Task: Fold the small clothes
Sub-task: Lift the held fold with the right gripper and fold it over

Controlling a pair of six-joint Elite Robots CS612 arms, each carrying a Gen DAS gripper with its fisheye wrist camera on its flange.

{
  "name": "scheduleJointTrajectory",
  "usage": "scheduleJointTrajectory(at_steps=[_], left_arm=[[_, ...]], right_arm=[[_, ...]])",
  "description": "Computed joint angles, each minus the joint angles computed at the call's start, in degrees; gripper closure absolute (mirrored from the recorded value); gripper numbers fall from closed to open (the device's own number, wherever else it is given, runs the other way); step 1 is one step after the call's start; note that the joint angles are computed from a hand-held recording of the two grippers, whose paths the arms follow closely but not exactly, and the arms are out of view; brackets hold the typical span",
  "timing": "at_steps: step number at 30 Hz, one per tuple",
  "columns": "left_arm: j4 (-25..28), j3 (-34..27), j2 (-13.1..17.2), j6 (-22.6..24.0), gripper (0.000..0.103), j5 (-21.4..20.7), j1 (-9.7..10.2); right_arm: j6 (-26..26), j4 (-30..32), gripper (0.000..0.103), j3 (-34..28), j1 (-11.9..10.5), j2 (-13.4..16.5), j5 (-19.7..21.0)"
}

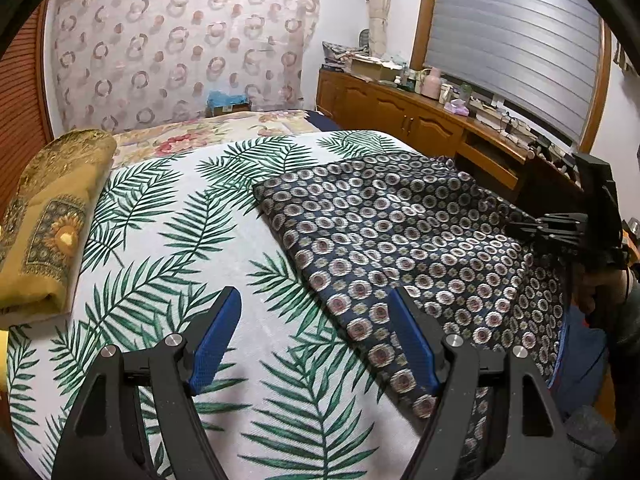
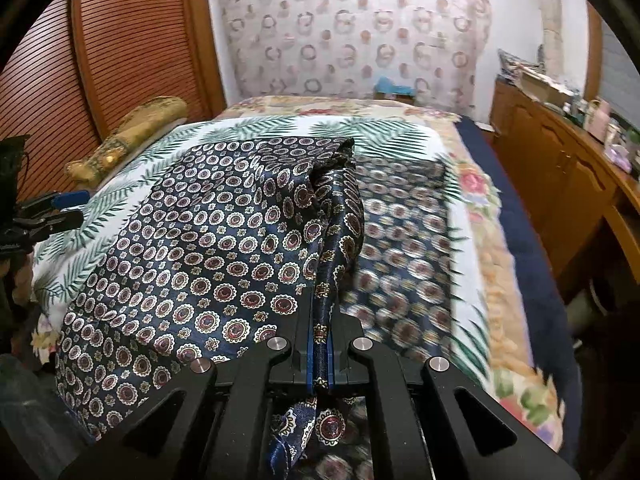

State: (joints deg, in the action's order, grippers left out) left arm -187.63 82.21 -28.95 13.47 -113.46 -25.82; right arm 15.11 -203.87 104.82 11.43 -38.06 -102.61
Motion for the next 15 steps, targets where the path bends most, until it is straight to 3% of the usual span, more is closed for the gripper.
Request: scheduleJointTrajectory(at_steps=[6, 9, 14, 15], left_arm=[[2.64, -2.62, 0.86, 0.89, 0.027, -0.36, -0.5], [4.37, -4.58, 1.51, 1.46, 0.027, -0.03, -0.94], [6.73, -8.45, 3.19, 2.12, 0.027, 0.24, -1.57], [7.24, -9.43, 3.65, 2.35, 0.031, 0.28, -1.7]], right_arm=[[4.8, 4.87, 0.099, -1.27, 2.96, -0.18, -10.22], [7.1, 7.48, 0.099, -1.82, 4.21, -0.35, -12.0], [8.27, 7.84, 0.099, -2.85, 4.84, -0.13, -11.45], [8.24, 7.7, 0.094, -2.94, 4.83, -0.06, -11.17]])
